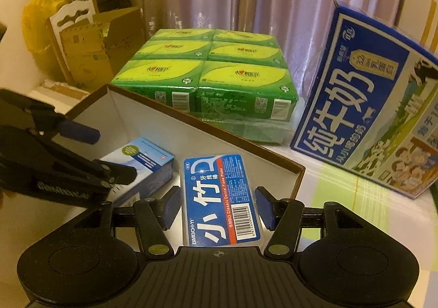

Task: Organize rigid objects
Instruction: 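Lower both boxes into the cardboard box and open both grippers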

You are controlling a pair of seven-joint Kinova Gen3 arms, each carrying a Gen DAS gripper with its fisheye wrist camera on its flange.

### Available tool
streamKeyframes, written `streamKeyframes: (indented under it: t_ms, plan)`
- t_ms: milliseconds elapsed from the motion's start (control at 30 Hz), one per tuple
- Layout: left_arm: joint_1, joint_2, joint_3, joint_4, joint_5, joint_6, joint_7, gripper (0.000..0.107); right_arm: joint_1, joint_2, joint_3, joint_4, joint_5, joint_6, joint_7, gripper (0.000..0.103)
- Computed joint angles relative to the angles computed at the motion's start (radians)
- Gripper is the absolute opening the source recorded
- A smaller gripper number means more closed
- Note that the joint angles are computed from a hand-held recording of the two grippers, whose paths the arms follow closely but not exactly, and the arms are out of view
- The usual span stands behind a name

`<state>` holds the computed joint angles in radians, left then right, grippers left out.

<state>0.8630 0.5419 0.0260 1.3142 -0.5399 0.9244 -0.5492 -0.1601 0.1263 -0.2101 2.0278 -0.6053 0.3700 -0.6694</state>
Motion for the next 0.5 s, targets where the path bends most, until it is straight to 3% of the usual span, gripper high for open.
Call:
streamKeyframes:
  t_ms: [133,500]
  plan:
    - [0.001,-0.013,0.006,0.017,0.007,-0.006,0.006,0.068,0.029,-0.009,-0.014,0.014,-0.071,0.024,0.088,0.068]
    - [0.016,-0.047,0.020,0.059,0.006,0.001,0.051,0.068,-0.001,-0.068,0.053,0.051,-0.136,0.098,0.144,0.069]
